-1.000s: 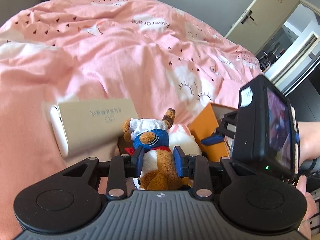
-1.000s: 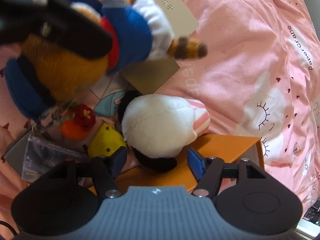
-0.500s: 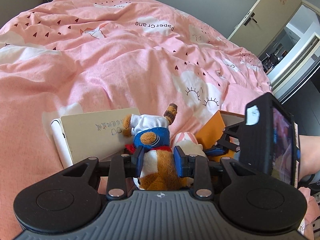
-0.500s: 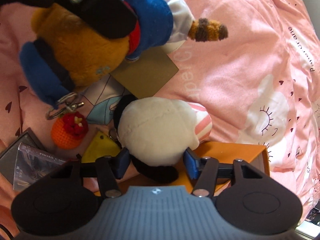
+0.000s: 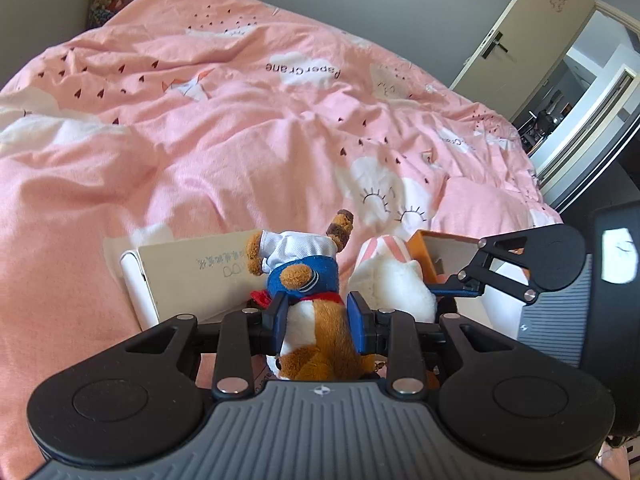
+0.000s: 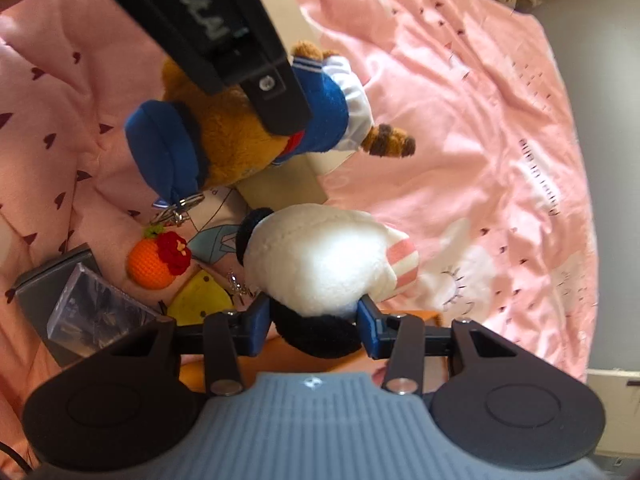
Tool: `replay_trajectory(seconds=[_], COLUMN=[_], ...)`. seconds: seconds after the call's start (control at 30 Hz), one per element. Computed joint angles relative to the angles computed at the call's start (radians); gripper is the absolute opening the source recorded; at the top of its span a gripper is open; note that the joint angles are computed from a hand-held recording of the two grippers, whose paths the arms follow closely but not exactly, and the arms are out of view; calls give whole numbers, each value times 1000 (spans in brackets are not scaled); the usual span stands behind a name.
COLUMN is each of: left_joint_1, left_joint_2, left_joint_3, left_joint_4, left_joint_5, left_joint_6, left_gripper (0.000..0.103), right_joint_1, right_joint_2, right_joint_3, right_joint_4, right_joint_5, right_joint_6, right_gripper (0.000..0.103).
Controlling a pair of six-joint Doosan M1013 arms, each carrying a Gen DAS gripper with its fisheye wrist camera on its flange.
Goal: Organize objects
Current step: 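Carry both plushes with both grippers over the orange box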
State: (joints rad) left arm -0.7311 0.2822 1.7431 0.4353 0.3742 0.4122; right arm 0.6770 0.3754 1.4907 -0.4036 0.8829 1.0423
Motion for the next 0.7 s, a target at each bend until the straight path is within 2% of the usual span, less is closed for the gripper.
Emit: replay_trajectory(seconds=[0.17,0.3,0.4,0.5,0.57,0.7], left_joint_1=[-23,-38,-47,-53,-53,-49], left_joint_2=[-26,-30,-15,16,47,123], left_joint_3=[-12,-39,-74,-118,-153,-233], left_joint_4=[63,-41,-219,-466,-652,-917], left_joint_5=[-9,-56,-84,-95,-83,-17], left_joint_6=[-6,153,365,632,821,1067], left_gripper=[35,35,35,35,35,35], right_joint_1=[12,-4,-11,-24,-38,-69], right_joint_2=[-74,-136,-180,-205,-218,-239], right_joint_3=[38,82,126,157,180,235], right_joint_4=[-53,-86,-129,-160,-176,-200], right_joint_5=[-29,-30,-14,19,36,37], right_joint_6=[-9,-22,-14,-3,-3,-26], right_gripper=[47,47,47,47,47,47])
